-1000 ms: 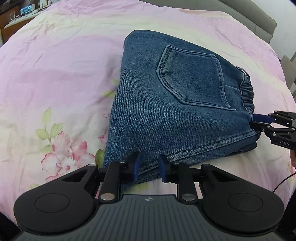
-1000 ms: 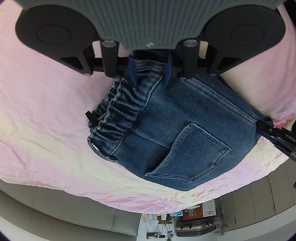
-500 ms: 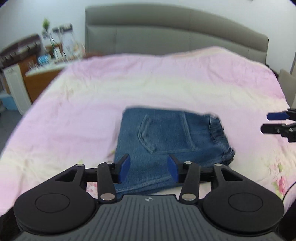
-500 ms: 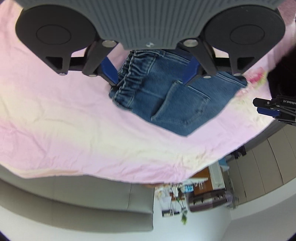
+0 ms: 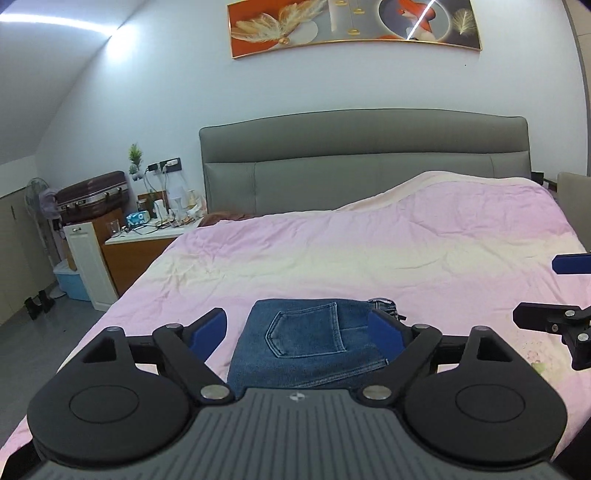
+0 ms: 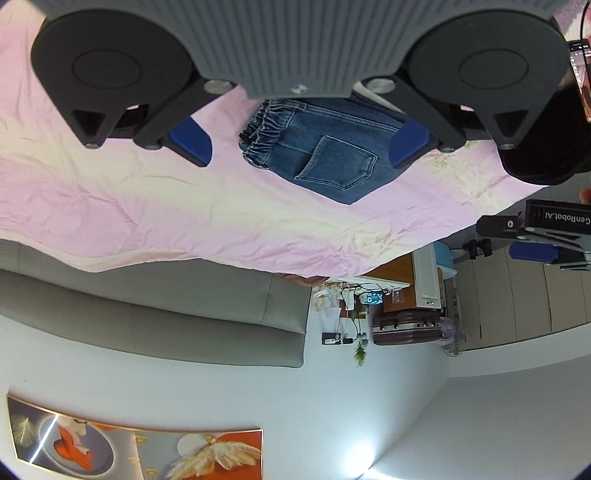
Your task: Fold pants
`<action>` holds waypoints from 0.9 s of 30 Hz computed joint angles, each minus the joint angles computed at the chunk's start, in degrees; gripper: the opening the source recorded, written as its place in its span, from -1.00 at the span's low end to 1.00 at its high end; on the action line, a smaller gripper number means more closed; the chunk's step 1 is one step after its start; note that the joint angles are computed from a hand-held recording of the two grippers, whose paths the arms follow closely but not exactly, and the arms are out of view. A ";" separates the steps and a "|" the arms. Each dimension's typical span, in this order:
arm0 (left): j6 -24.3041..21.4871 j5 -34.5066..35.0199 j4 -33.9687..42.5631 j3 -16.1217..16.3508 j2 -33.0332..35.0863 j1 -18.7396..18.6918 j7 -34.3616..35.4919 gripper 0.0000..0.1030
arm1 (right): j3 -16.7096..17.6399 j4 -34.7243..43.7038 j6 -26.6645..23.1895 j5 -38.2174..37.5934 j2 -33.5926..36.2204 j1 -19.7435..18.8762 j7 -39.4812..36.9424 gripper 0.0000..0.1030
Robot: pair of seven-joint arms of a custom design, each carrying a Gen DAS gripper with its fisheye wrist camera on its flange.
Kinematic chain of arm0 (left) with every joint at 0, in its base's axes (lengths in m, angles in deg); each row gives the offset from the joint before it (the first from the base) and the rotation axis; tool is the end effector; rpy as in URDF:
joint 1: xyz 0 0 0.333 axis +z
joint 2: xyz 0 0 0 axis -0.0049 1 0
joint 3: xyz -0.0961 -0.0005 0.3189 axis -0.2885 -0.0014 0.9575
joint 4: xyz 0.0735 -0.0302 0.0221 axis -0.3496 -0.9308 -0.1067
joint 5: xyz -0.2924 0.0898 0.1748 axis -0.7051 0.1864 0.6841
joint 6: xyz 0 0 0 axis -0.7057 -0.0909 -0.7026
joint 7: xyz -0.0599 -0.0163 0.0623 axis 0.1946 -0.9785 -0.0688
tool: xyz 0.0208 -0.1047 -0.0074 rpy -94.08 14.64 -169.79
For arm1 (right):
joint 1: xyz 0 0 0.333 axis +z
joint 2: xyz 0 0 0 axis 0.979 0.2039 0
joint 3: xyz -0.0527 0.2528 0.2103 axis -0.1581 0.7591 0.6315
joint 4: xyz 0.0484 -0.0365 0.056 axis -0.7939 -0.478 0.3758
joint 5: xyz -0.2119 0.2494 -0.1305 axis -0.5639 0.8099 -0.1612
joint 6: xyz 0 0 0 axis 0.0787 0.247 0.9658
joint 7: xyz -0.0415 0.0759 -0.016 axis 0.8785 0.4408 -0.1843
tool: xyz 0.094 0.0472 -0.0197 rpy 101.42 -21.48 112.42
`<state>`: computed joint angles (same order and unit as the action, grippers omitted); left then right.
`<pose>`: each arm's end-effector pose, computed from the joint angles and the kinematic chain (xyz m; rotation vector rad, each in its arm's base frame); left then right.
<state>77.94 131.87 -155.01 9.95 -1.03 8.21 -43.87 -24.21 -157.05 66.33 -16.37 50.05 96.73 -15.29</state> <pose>0.4623 -0.0529 0.6208 -1.7270 1.1037 -0.5342 0.5275 0.2049 0.6474 -1.9199 0.6527 -0.4149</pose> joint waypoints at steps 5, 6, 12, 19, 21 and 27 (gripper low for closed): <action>-1.30 3.68 -3.02 -2.91 -0.46 -1.35 -11.23 0.96 | 0.32 -10.26 11.17 0.62 -5.87 1.56 2.11 0.90; -1.62 3.89 -3.42 -3.12 -0.22 -1.78 -12.91 0.96 | 0.04 -11.91 12.64 0.57 -6.72 2.10 3.03 0.90; -5.29 0.62 -5.91 -2.76 0.75 -4.81 -13.98 0.97 | -2.82 -17.73 15.18 13.42 -9.63 5.59 -8.28 0.90; -7.72 -3.99 -6.48 -2.47 2.66 -7.27 -12.51 0.97 | -2.25 -19.11 14.92 15.33 -8.49 4.99 -9.42 0.90; -7.59 -4.81 -6.29 -2.13 3.07 -7.74 -12.06 0.97 | -2.20 -18.96 14.31 14.12 -7.95 4.54 -7.63 0.90; -6.45 -6.17 -5.40 -1.83 4.44 -8.47 -11.66 0.97 | -2.15 -18.19 13.22 11.19 -6.70 3.61 -2.64 0.90</action>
